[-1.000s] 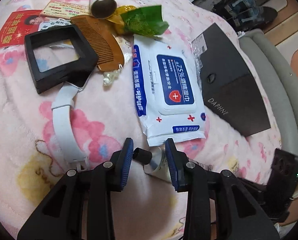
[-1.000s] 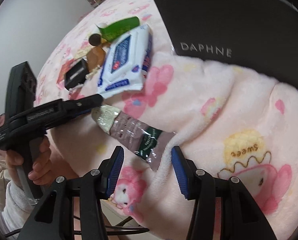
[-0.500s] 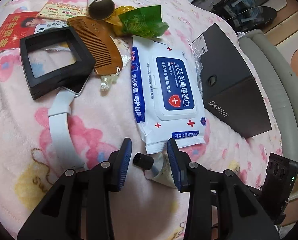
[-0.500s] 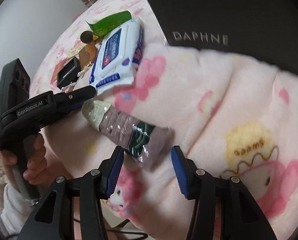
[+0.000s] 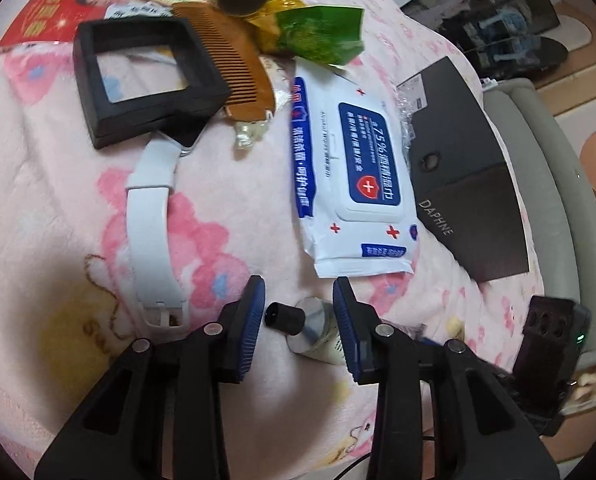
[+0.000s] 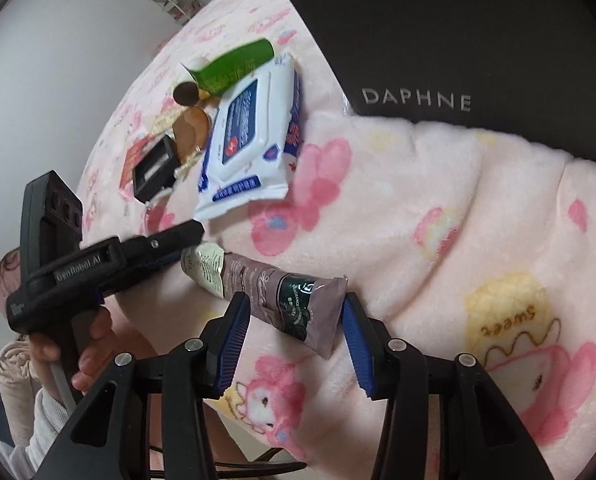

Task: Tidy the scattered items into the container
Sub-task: 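Lift the hand-cream tube with the left gripper toward the DAPHNE box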

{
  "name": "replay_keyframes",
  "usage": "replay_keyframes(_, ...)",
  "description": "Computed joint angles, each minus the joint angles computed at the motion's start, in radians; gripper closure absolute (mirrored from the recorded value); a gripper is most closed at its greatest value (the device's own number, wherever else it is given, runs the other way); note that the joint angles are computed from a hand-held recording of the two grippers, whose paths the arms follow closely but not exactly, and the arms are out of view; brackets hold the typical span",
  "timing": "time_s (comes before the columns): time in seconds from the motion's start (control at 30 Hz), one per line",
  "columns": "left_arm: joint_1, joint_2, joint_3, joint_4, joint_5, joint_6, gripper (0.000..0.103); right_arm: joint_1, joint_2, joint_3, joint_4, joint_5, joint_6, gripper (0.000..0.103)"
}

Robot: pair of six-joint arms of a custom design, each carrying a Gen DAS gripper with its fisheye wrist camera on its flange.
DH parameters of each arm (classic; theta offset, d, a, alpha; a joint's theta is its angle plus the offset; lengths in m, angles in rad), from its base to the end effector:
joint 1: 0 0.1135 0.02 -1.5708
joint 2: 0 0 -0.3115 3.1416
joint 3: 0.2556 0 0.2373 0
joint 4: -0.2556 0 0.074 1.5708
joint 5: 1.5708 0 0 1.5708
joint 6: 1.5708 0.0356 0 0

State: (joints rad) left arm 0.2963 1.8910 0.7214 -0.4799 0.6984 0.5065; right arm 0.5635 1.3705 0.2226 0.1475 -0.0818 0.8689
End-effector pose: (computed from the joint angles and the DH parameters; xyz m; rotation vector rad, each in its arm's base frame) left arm 0.2506 0.0526 0.1203 0.2517 2.7651 -0.9733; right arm 0.1388 0.0912 0.1419 0.3787 2.6736 0.6031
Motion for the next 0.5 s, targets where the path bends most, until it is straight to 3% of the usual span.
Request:
replay_keyframes(0.1, 0.0, -0.018, -0.012, -0.011, 0.012, 0.028, 0.062, -0.014, 0.079, -0.055, 0.132, -0.014, 0.008, 0.06)
replay_keyframes(0.2, -0.011, -0.043, -0.033, 0.003, 0.005, 0.043, 0.059, -0.01, 0.045, -0.078, 0.153, -0.003, 0.029, 0.061)
replay_keyframes(0.37, -0.02, -0.071, -0.044, -0.023, 0.015, 0.056, 0.06, -0.004, -0.064, -0.06, 0.048, 0.033, 0.041, 0.066)
replay_keyframes(0.5, -0.001, -0.131, -0.045, -0.119, 0.053, 0.088, 0.061, -0.001, -0.252, -0.011, -0.164, 0.072, 0.049, 0.066)
